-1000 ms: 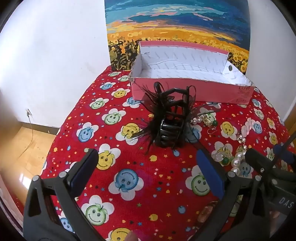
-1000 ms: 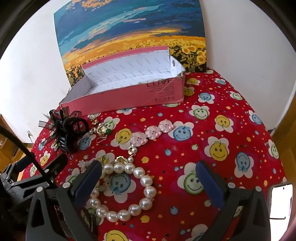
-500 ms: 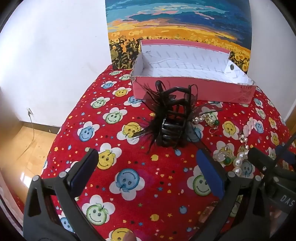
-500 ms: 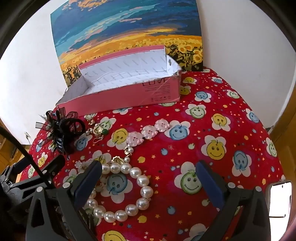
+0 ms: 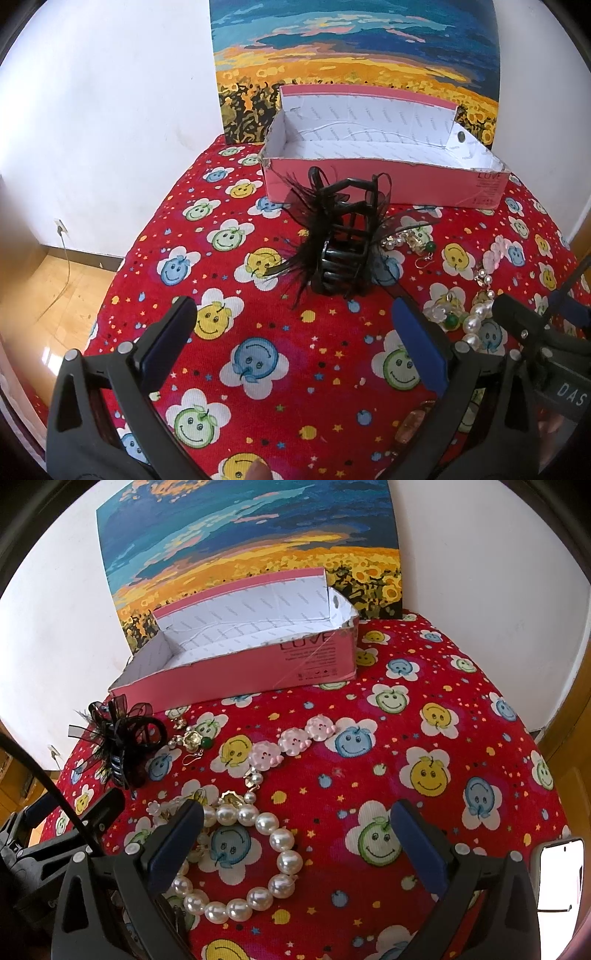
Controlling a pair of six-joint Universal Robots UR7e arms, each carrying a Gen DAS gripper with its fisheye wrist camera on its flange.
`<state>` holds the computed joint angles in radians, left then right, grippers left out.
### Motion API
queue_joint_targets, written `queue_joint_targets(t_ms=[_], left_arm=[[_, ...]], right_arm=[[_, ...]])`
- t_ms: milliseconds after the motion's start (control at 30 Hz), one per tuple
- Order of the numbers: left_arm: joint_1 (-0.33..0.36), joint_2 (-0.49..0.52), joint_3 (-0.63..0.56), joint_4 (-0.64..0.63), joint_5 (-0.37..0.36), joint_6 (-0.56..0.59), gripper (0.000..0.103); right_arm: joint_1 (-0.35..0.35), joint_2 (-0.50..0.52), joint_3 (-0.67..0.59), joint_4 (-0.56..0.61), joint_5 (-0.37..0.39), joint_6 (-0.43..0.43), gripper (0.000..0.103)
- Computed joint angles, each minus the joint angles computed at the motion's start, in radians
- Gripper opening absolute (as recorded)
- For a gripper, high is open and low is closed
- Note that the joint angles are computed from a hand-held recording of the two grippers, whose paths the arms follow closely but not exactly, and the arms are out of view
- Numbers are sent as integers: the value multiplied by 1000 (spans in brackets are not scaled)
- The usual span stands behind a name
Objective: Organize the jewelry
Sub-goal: 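Move the left gripper toward the black feathered hair clip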
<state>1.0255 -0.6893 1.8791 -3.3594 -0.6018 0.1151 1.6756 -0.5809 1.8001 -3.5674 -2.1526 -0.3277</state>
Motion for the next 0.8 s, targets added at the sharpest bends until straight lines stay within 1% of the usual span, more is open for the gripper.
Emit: queue_joint_targets(t_ms=[233,433,600,733,800], left_arm=[[9,-5,-13,68,-5,-36,99],[18,-13,-12,74,-30,-52,99],[26,-27,-5,85,-80,-52,99],[31,-47,5,86,-149,-46,99],[30,-54,-4,112,-158,-57,99]], right_arm=[[-3,-2,-4,15,-12,22,103],[-5,-9,4,14,-3,30,103],[-6,-30,19,47,-1,32,103],[-10,-63,41,93,24,62,103],[-8,-72,49,98,26,65,103]])
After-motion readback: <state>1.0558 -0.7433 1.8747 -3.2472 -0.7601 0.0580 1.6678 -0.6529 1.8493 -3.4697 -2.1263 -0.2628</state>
